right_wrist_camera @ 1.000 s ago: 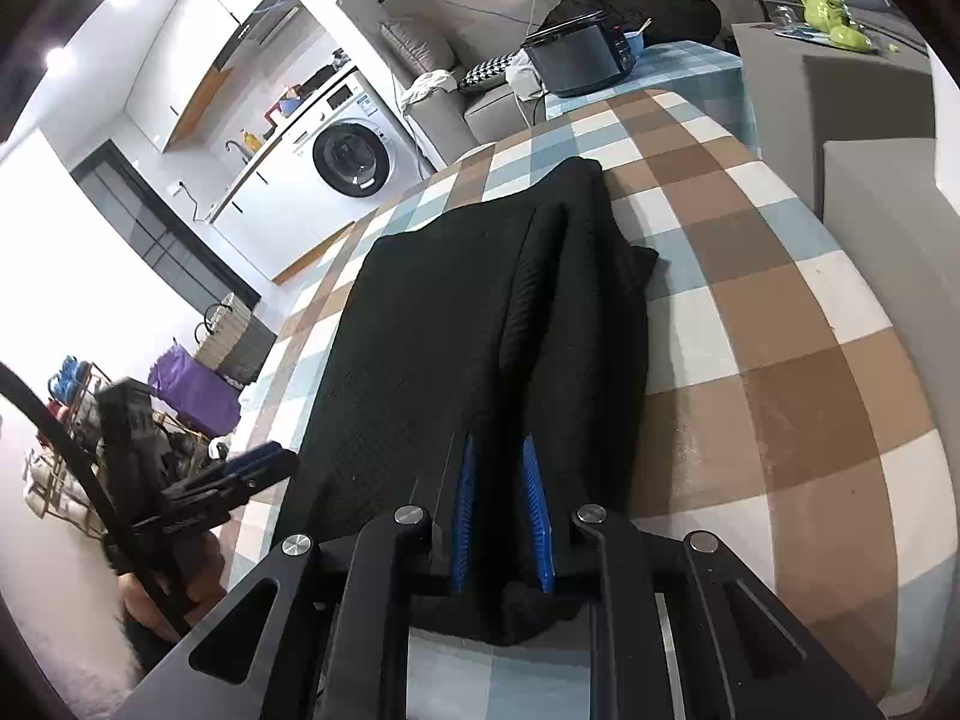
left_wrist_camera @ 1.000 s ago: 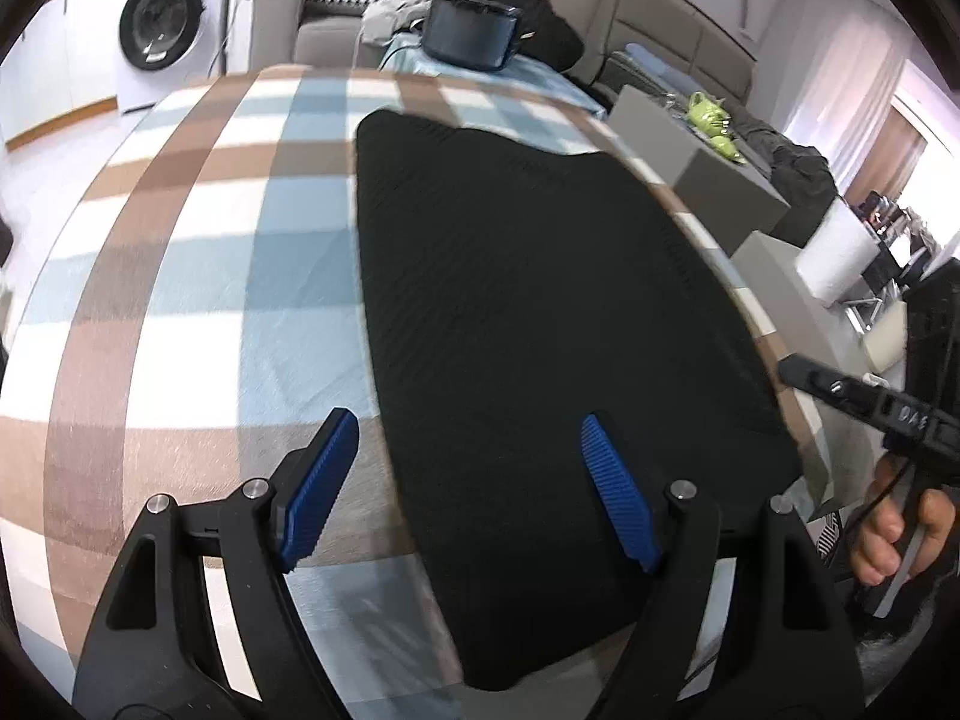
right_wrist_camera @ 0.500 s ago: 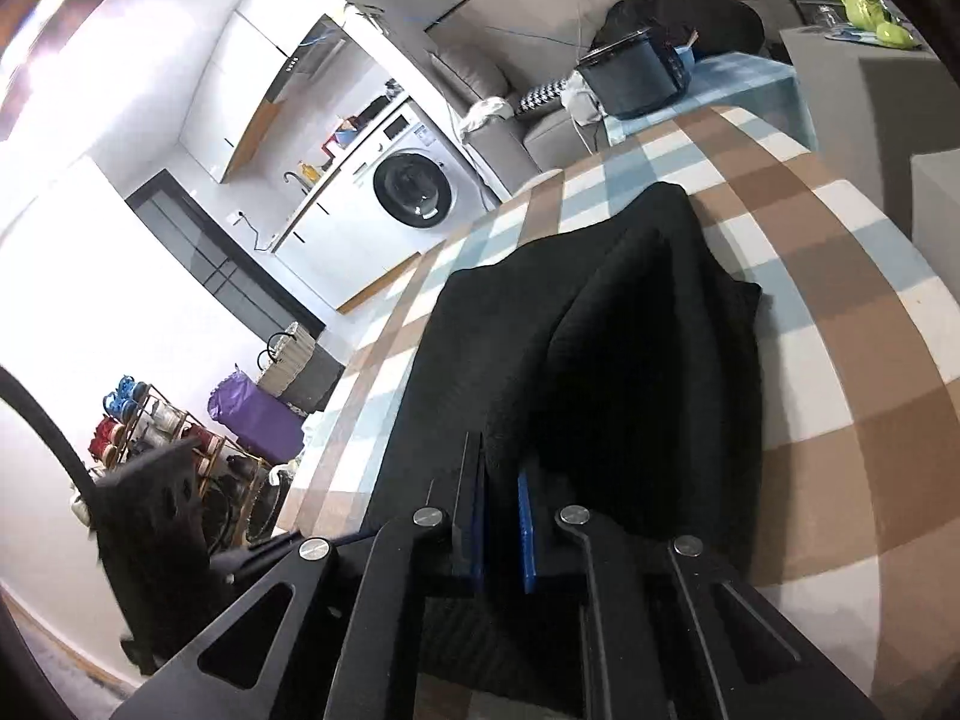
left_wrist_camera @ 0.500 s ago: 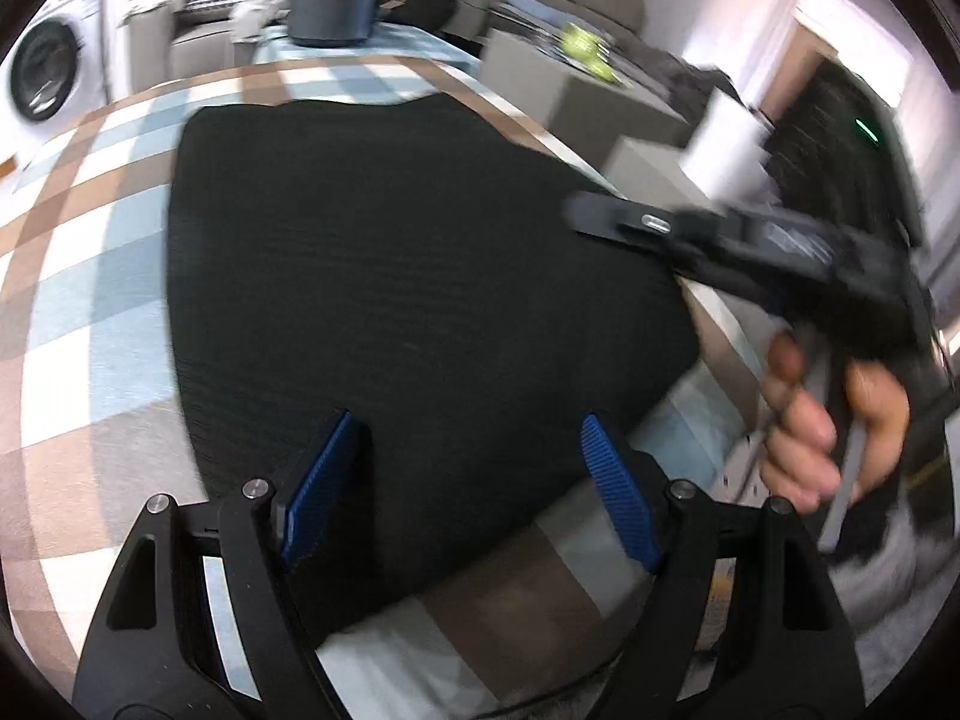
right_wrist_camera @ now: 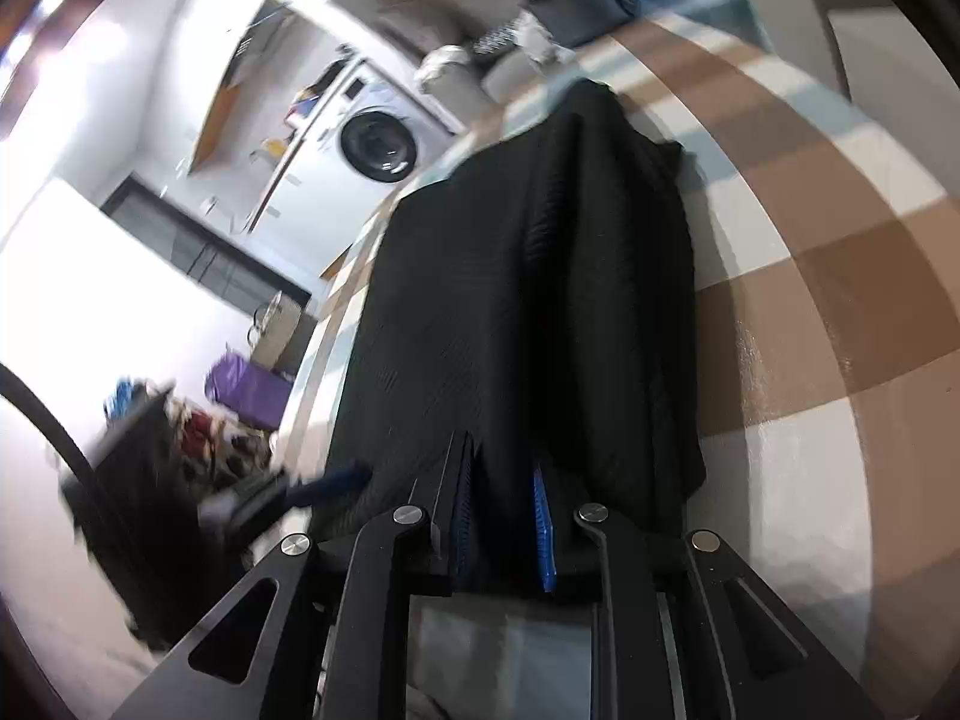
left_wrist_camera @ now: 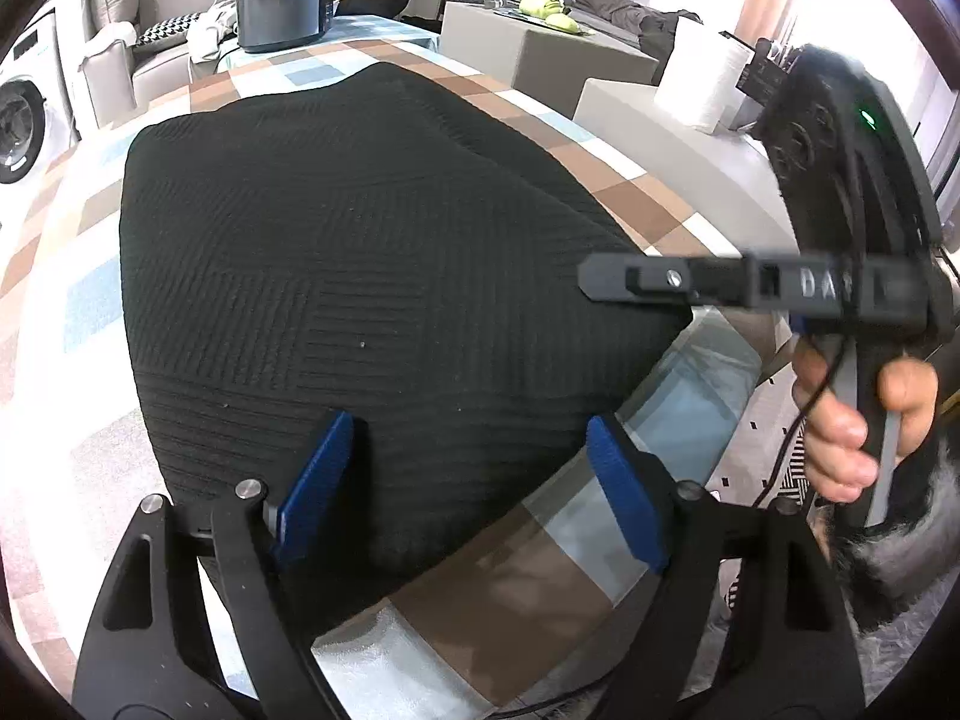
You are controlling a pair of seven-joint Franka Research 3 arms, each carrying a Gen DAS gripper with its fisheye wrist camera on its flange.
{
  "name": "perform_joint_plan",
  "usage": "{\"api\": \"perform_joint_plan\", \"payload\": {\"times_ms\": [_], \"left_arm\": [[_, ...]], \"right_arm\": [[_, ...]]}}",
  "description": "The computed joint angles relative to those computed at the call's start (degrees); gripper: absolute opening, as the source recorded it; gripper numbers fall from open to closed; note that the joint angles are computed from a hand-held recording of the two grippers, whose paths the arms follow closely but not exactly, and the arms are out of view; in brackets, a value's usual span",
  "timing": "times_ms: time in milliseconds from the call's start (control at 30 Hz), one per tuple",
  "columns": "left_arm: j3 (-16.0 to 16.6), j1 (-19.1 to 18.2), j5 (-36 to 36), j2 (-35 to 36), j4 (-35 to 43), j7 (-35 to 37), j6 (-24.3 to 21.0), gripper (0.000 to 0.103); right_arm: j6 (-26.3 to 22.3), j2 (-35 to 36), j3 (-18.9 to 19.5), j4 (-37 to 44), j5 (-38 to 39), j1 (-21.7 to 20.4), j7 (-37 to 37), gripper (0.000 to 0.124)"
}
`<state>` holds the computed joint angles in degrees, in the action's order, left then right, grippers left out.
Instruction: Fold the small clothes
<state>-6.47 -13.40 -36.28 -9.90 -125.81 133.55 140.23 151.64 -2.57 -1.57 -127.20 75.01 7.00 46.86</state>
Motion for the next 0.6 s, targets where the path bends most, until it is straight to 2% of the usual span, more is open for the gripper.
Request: {"api": "perform_joint_plan", "payload": {"times_ms": [67, 100, 233, 300, 500, 567, 600], "left_arm": [[0.0, 0.0, 0.0, 0.1, 0.2, 0.0, -0.2, 0.079], [0.0, 0.1, 0.1, 0.1, 0.3, -0.2, -0.4, 0.079], [0.6, 0.5, -0.4, -0.6, 0.6, 1.0, -2.5, 0.079], [0.4, 0.5, 0.5, -1.2, -0.1, 1.7, -2.2, 0.079], [-0.5, -0.1, 4.5, -1.4, -0.8, -1.5, 1.6, 0.079], [0.4, -1.0, 1.4, -1.8, -0.6, 0.5, 2.9, 0.074], [0.7, -1.4, -0.1, -1.7, -0.2, 1.3, 3.4, 0.060]], "right_arm": [[2.4, -0.2, 0.5, -0.5, 0.3, 0.5, -2.2, 0.015], [2.4, 0.1, 0.4, -0.2, 1.2, 0.6, -3.0, 0.008], [-1.6, -1.4, -0.7, 0.9, 12.7, 0.1, -11.9, 0.006], [-4.5, -1.3, -1.2, 1.8, 13.8, -0.4, -11.2, 0.006], [-5.3, -0.3, -0.8, 3.3, 12.7, -0.9, -7.5, 0.006], [-4.4, -0.9, -0.7, 3.0, 13.3, -0.9, -7.5, 0.006], [-4.5, -1.7, -0.7, 2.3, 13.6, -0.9, -7.4, 0.006]]}}
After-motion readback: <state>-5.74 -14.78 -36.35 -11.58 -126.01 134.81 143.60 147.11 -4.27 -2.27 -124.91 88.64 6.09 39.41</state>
